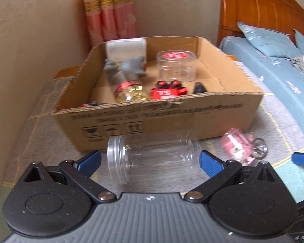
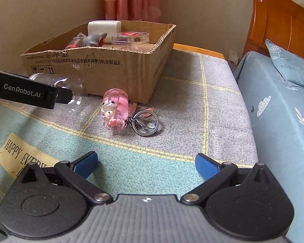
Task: Organize rigid objects
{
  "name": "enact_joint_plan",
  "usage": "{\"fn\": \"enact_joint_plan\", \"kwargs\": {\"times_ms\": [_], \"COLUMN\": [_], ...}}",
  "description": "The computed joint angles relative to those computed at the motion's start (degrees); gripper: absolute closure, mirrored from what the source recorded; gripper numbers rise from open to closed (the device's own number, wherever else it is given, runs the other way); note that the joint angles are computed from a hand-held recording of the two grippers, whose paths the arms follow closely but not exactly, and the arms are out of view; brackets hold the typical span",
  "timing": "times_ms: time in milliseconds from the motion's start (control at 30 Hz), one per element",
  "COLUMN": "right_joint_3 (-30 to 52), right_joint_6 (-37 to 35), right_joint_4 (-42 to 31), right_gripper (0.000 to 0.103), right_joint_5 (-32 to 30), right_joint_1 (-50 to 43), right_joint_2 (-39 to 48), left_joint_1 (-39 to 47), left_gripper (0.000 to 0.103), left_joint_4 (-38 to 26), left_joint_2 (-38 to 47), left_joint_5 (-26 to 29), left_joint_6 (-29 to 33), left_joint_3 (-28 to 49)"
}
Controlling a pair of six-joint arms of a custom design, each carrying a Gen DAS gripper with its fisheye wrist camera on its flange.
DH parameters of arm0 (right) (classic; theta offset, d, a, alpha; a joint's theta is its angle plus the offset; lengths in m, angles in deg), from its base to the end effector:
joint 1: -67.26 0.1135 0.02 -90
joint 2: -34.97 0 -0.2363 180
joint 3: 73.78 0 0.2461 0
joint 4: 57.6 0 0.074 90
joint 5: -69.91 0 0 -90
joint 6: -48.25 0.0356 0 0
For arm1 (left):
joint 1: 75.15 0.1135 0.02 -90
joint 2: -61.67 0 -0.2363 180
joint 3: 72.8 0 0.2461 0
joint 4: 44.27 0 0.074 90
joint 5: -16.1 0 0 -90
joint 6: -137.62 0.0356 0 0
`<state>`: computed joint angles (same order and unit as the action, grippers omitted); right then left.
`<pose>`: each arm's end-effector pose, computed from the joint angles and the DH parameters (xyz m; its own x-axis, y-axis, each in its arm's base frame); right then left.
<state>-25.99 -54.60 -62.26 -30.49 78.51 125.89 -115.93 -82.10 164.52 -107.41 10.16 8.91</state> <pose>0.2701 0.0603 0.1008 -0.6391 -0.3502 -0.6848 -0.4646 0.8853 -0.0191 0.2821 -0.2173 0.1663 -0.7152 -0.0528 -0.6969 -0.1334 0.9891 0.0620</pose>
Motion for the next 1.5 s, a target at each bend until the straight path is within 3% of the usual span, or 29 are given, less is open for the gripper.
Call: {"fn": "enact_joint_plan", "kwargs": {"times_ms": [433,667,900,1167,1367,1500], "right_joint_3": [3.71,7.59,8.77,8.87,16.12,17.04], "right_joint_6": [-4.51,-7.06,-12.49,-16.52,-18.84,-22.83], "right_joint_4": [1.23,-0.78,-7.94,-1.42,-4.96,-10.39], "right_gripper": [0.0,0.0,0.0,0.0,0.0,0.0], "right_joint_5": [-15.48,-11.99,-20.09,-13.27,-14.33,-15.77], "right_joint_1": [0.26,4.59,4.86,4.16,3.65,3.73], "right_joint_2": [2.77,6.8,5.77,5.48,12.91,12.19], "left_joint_1": [2.51,2.81,3.36,3.86,3.74,3.88], "left_gripper": [0.001,0.001,0.001,0.001,0.001,0.001], "left_joint_4": [0.63,1.25,2.62,3.87,3.6,4.01], "left_joint_2": [-6.18,-8.11,-10.37,-10.6,-10.15,-10.84], "left_joint_5": [0.08,0.81,1.65,2.79,3.43,4.63], "left_joint_6": [-2.53,-2.26,-1.74,-1.39,-1.45,-1.12], "left_joint_3": [-7.29,-8.88,-10.89,-11.58,-11.3,-11.99]}}
